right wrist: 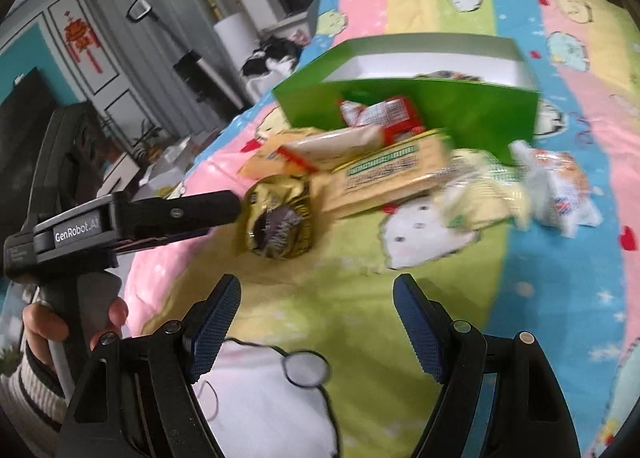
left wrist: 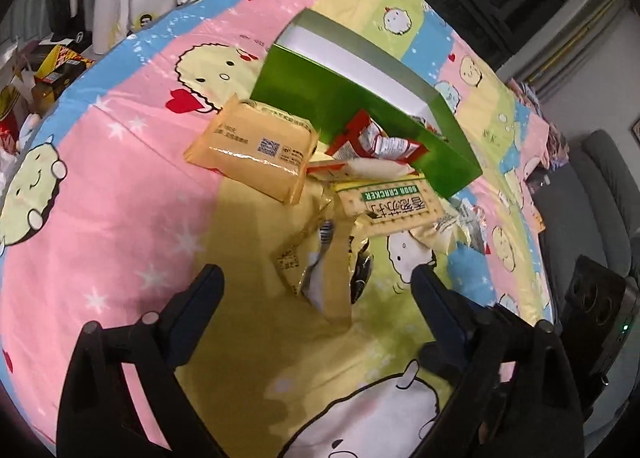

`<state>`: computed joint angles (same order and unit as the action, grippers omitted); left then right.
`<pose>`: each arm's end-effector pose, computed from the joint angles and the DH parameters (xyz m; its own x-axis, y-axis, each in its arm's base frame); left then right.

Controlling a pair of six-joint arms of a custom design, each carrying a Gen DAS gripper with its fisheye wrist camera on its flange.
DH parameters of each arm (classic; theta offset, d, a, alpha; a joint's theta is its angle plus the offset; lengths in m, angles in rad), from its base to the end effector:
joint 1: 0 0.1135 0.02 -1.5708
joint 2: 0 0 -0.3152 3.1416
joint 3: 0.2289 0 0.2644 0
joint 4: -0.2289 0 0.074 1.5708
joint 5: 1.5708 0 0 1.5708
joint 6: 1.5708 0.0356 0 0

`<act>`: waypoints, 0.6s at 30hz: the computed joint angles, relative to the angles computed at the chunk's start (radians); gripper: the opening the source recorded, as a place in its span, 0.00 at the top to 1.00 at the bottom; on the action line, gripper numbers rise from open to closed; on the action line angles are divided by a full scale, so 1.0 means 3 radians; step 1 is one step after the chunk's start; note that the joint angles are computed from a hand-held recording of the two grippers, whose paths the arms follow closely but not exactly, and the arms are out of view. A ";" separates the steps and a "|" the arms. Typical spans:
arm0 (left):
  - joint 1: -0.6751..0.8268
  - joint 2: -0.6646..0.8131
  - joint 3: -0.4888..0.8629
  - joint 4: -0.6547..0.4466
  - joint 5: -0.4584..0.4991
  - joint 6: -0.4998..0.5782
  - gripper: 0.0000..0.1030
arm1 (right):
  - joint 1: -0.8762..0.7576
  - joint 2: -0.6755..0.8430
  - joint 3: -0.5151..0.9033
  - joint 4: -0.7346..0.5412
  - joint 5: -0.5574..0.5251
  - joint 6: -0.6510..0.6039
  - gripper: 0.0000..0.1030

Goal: Organize snacks
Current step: 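Grasp the gold-wrapped candy packet with the right gripper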

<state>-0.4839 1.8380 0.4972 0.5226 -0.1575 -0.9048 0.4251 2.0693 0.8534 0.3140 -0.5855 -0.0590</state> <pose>0.2637 -0.1323 0.1008 -0.6859 -0.5168 -0.5123 -0.2828 0.8380 -0.4667 0.3387 0.1749 0.0884 -0.6748 -0.3594 -0.6446 -0.6969 0.5978 0.3962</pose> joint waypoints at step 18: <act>0.0323 0.0390 0.0271 0.0056 0.0557 0.0401 0.47 | 0.0371 0.0569 0.0780 -0.0282 -0.0140 0.0028 0.43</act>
